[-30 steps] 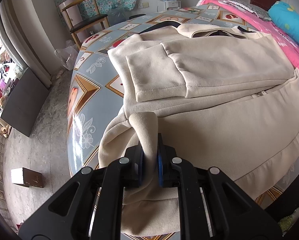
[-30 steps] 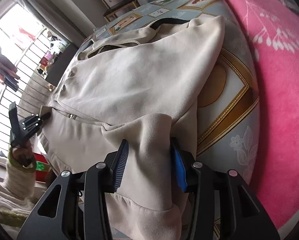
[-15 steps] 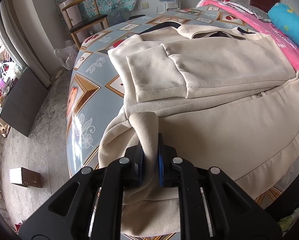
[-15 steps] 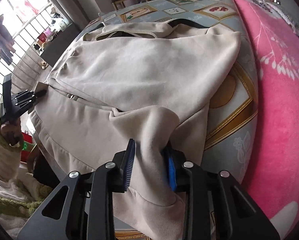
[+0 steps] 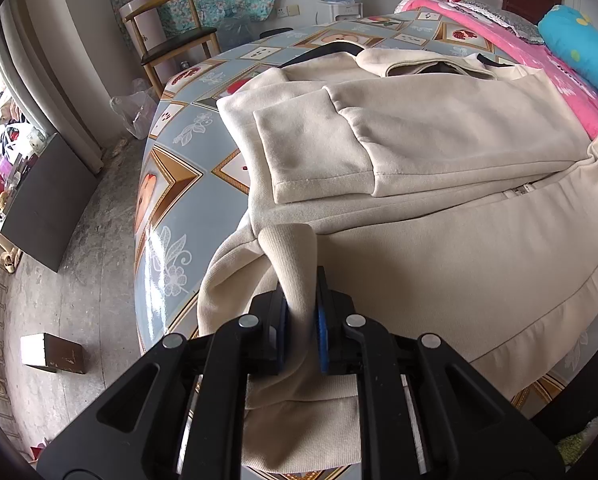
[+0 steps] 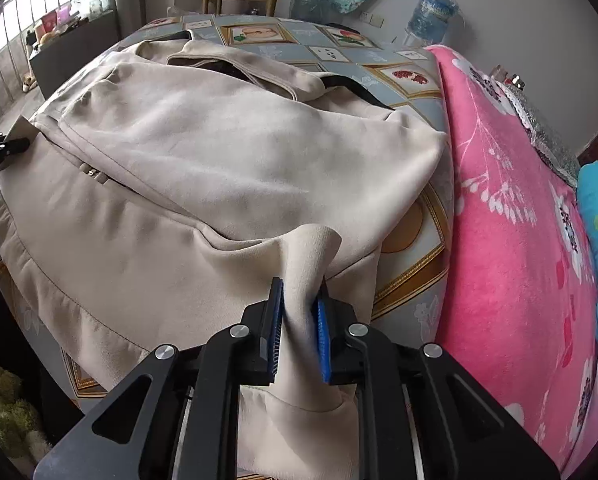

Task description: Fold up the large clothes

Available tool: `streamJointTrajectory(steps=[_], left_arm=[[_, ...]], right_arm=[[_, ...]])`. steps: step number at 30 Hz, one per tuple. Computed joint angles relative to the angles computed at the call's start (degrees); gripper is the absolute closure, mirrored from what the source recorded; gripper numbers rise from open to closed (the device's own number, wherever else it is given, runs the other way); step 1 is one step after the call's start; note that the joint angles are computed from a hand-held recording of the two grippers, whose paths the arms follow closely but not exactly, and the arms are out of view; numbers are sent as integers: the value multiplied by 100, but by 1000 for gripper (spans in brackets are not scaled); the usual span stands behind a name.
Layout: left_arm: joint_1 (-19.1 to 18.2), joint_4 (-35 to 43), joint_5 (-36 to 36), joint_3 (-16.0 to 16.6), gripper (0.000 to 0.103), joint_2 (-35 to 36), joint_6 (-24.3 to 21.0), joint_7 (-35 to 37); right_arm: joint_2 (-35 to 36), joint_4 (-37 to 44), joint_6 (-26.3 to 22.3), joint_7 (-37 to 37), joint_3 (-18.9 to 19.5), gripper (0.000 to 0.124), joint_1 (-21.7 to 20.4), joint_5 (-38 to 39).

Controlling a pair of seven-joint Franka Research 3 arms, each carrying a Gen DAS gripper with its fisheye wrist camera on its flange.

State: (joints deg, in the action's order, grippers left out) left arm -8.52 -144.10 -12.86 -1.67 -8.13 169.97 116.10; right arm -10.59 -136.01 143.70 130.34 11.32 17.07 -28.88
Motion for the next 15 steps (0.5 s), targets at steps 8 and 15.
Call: streamJointTrajectory(steps=[8, 15], left_arm=[[8, 9, -29, -5, 90, 14, 11, 28], [9, -83, 13, -11, 93, -6, 266, 24]], right_arm=[[92, -64, 188, -171, -83, 103, -33, 368], [37, 2, -217, 830, 241, 115, 40, -826]])
